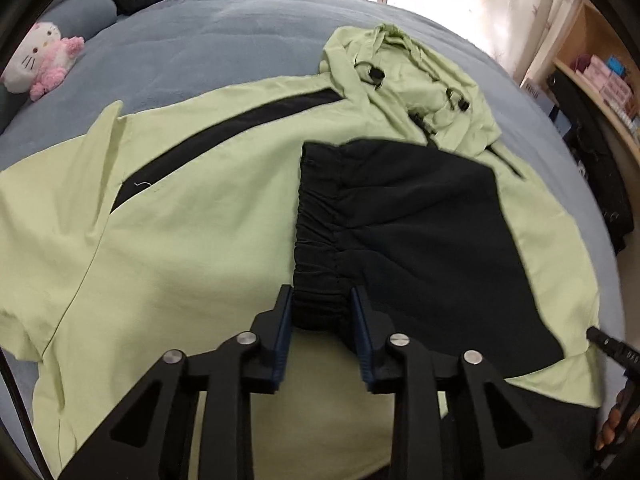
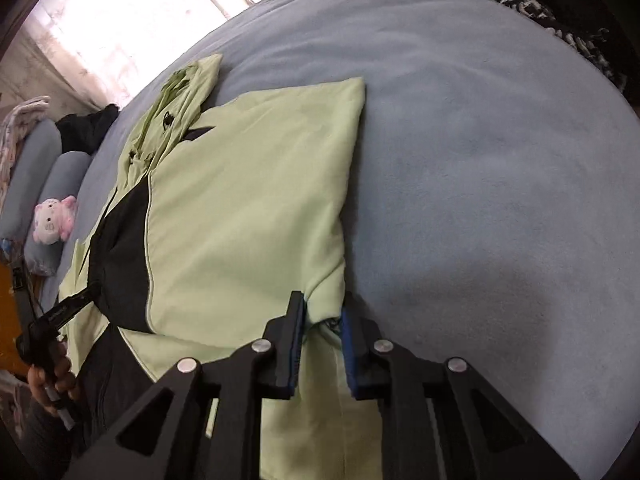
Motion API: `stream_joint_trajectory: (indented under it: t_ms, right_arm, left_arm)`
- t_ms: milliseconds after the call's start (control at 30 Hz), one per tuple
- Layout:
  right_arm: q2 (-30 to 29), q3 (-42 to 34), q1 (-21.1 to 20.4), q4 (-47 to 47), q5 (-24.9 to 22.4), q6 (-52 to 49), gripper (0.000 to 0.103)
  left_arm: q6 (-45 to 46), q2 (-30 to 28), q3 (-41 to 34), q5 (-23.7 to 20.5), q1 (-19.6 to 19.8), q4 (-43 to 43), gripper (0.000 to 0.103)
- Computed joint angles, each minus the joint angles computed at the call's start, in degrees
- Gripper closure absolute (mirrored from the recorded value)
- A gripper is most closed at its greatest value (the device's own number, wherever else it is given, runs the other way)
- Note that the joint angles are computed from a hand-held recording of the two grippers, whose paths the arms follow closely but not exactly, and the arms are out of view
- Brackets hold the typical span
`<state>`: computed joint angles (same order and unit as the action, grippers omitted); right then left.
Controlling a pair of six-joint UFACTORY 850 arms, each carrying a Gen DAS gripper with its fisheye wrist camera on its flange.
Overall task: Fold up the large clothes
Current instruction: 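Grasp the black cuff lying on the chest with the left gripper, then lay the held sleeve flat across the chest and open the left gripper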
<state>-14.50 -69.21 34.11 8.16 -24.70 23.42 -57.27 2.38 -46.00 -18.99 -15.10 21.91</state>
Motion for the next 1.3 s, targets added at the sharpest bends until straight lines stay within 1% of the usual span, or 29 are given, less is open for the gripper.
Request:
stream_joint_trajectory:
  t_ms: [33,67,133,200,267,333,433,533,633,700,767,900,967,1033,1067,1100,1167,1200,1233,1267,1300]
  right_arm:
    - [0.78,0.33,0.62,-5.62,0.3,4.09,0.087]
    - [0.83,0.44,0.91,-9.12,-0.42,7.05,0.087]
    - [-1.33,-0.74,1.0,-10.2,-3.67,8.53,0.086]
    - [-1.5,-1.14,1.06,-10.9,-4.24,11.18,0.084]
    - [-0.87,-1.53,1.11,-12.69,-4.86,14.93,0.077]
    - [-0.04,-1.67,1.71,-15.68,-5.18,18.06,0.076]
    - [0.58,-2.33,3.44,-21.11,-6.47,21.92,0.076]
    - [0.31,-3.93,5.5,-25.69,-7.3,24.75,0.076]
    - [0.59,-4.49,7.17,-23.25,-5.92,21.6,0.076]
    - [-1.29,-6.81,8.89,-22.78,-6.24,20.34,0.076]
    - [-3.69,-9.38,10.38,-19.96,-5.72,16.13,0.076]
    - [-8.42,-13.83,12.71,-15.54,-5.05,10.1,0.076]
    - [-10.66,-15.75,13.38,-16.95,-6.24,10.75,0.076]
    - [-11.72,-16.16,13.37,-21.78,-7.78,14.73,0.076]
    - [-11.82,-15.76,13.24,-26.65,-9.22,19.12,0.076]
    - [-11.58,-15.01,12.88,-31.6,-11.28,23.83,0.076]
    - [-9.97,-12.16,11.21,-36.4,-13.06,29.48,0.076]
    - [-8.88,-10.43,9.97,-36.53,-12.63,30.43,0.076]
    - [-7.58,-8.67,8.49,-34.5,-11.06,29.52,0.079]
    - [-6.12,-6.75,6.89,-30.07,-7.79,26.35,0.079]
    - [-5.43,-6.08,6.11,-27.42,-6.7,24.45,0.079]
  left_arm:
    - [-0.76,0.98,0.72,0.73,-0.14,1.04,0.078]
    - [-1.09,1.16,1.14,0.81,-0.48,2.0,0.077]
    - [1.67,-0.53,0.56,-1.14,-0.86,0.43,0.077]
    - [-2.1,-0.41,0.51,-2.15,-1.79,5.02,0.076]
    - [-1.75,-0.06,-0.3,-3.86,-2.1,4.39,0.075]
    - [-2.29,0.65,-0.6,-4.94,-2.36,4.85,0.072]
    - [-4.5,1.51,-1.11,-7.88,-3.69,8.67,0.071]
    - [-5.15,2.03,-1.5,-9.5,-4.98,10.48,0.07]
    - [-4.23,2.98,-1.53,-9.28,-6.26,9.81,0.07]
    - [-4.01,3.3,-1.82,-8.72,-7.25,9.71,0.07]
    - [-3.9,2.81,-2.49,-7.98,-8.04,9.61,0.07]
    - [-4.8,0.08,-4.48,-7.29,-9.73,10.33,0.07]
    - [-3.51,-1.85,-5.43,-6.87,-9.8,8.99,0.07]
    - [-4.32,-4.59,-6.6,-10.09,-9.99,10.83,0.07]
    - [-4.23,-5.38,-6.73,-11.64,-9.83,11.2,0.07]
    - [-3.79,-5.78,-6.19,-11.84,-9.07,11.32,0.07]
    - [-0.09,-3.81,-3.71,-7.15,-6.79,8.06,0.07]
    - [2.4,-3.08,-3.11,-5.96,-5.98,5.88,0.071]
    - [3.7,-2.87,-2.98,-5.68,-5.73,4.88,0.071]
    - [4.08,-2.98,-3.16,-5.97,-5.81,4.9,0.071]
    - [3.63,-3.36,-3.54,-6.67,-6.1,5.75,0.071]
